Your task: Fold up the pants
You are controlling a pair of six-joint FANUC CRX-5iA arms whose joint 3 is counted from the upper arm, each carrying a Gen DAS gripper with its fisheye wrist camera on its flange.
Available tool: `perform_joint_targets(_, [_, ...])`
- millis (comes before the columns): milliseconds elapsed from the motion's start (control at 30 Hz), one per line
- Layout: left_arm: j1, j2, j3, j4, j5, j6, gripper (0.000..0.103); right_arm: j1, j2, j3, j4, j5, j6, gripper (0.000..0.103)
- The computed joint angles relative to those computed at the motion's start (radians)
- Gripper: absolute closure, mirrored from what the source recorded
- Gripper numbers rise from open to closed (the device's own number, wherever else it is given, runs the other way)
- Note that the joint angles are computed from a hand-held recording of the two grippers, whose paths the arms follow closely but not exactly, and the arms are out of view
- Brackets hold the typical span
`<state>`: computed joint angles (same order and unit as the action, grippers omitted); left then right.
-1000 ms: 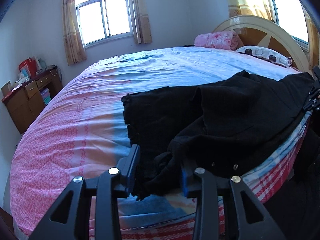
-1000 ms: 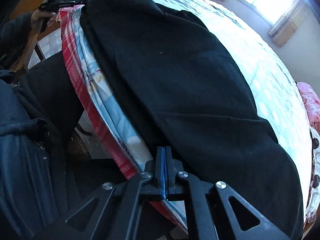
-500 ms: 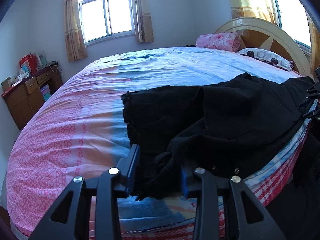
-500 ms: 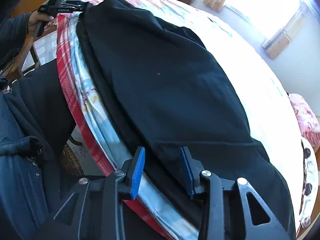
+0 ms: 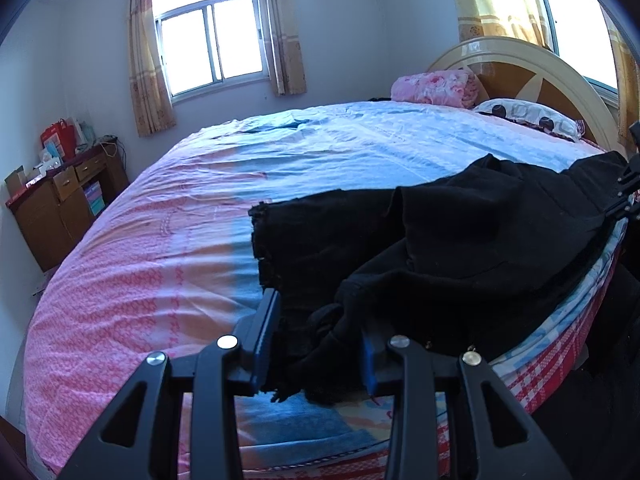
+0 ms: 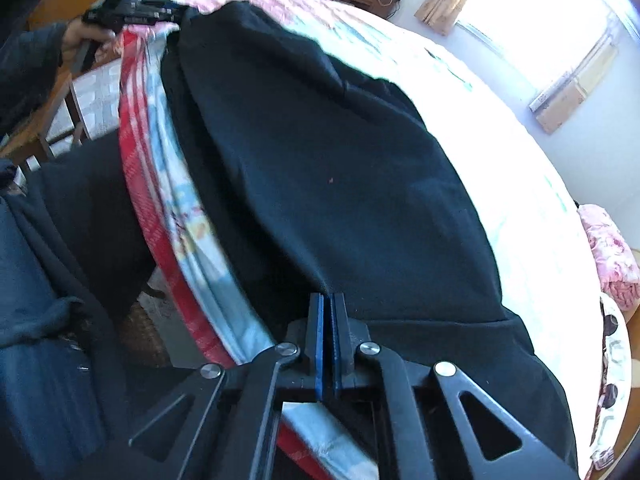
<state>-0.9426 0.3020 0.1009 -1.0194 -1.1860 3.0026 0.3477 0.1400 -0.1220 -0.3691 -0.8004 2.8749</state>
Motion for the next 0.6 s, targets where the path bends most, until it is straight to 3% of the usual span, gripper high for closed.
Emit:
perform_joint_targets(100, [0.012, 0.005, -0.004, 0.009, 0.013, -0.013, 0.065, -0.021, 0.007, 0.041, -0.024, -0.092, 0.001, 0.1])
perform_joint_targets(267, [-0.014, -0.008, -0.026, -0.011, 0.021, 0.025, 0.065, -0.004, 0.027, 0.009, 0.021, -0.072, -0.006, 0.1])
perform_joint_targets(400, [-0.02, -0.026, -0.054, -0.004, 0.036, 0.055, 0.065, -0.048, 0.052, 0.08, -0.04, -0.167, -0.016, 0.101])
perform_joint_targets(500, [0.002, -0.003, -0.046, 0.012, 0.049, 0.059, 0.064, -0.043, 0.072, 0.08, -0.033, -0.149, -0.016, 0.101])
perform_joint_targets(567, [0.009, 0.008, -0.037, 0.01, 0.037, 0.069, 0.055, -0.02, 0.084, 0.062, 0.003, -0.113, -0.032, 0.1])
perform_joint_targets(600, [0.008, 0.012, -0.03, 0.012, 0.025, 0.067, 0.045, -0.012, 0.09, 0.057, 0.019, -0.101, -0.044, 0.1])
